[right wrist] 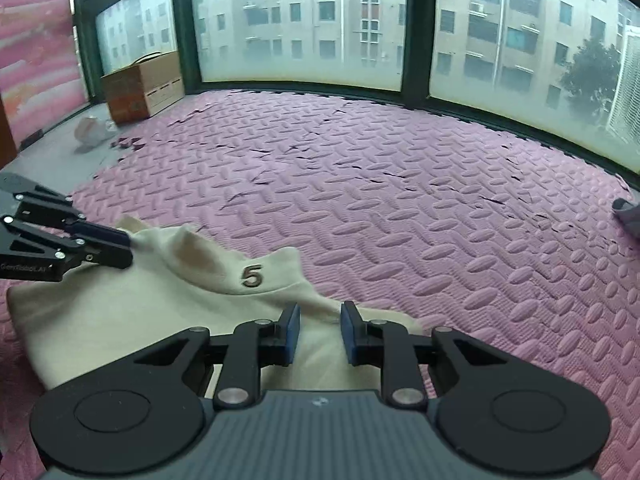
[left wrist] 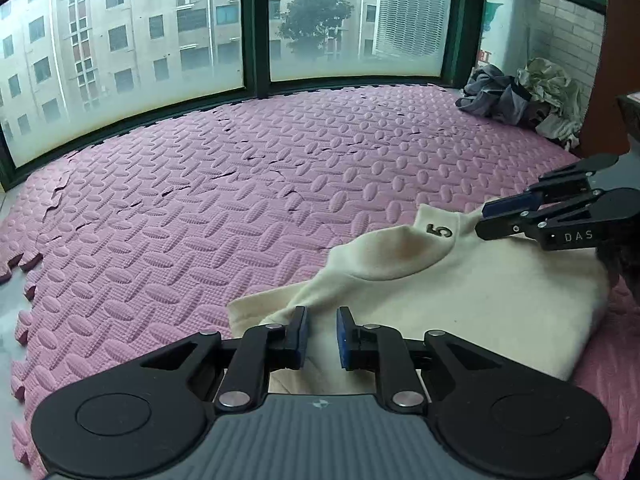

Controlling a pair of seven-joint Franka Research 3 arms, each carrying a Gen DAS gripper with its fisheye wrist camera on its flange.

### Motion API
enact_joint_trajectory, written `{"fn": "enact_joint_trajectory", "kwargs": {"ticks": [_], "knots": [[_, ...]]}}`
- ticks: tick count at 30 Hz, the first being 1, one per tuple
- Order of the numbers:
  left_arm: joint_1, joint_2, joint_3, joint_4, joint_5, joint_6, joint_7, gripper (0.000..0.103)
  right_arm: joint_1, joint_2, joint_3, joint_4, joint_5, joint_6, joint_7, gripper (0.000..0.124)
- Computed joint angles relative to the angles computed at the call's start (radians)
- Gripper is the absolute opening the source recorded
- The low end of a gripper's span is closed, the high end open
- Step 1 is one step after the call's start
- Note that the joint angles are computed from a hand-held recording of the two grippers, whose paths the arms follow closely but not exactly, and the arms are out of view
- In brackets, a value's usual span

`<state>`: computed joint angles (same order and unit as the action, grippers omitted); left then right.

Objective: Fold clothes

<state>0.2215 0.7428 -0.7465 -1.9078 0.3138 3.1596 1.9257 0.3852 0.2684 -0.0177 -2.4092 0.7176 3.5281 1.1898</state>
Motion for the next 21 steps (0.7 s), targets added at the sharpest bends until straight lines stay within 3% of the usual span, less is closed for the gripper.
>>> {"fn": "enact_joint_trajectory", "kwargs": {"ticks": [4,9,13,21], "knots": [[-0.037,-0.008,0.038,0.008,0.003,0.015,-0.015,0.018,0.073,0.004,-0.051,0.021,0.113,0.009,-0.097,0.021],[-0.034,-0.027,0.04,-0.014,0.014,0.031,-0.038,0.018,0.011,-0.046,0.025,-0.032,0.041,0.026,-0.047,0.022],[-0.038,-0.064,0.055,-0.053,0.034,0.067,-0.073,0.02,0.033,-0.068,0.033,-0.063,0.049,0.026,-0.081,0.023],[0.104,-0.153,-0.046,-0.211,0.143,0.148,-0.158,0.025,0.044,-0.103,0.049,-0.108,0.137,0.091,-0.087,0.025]]}}
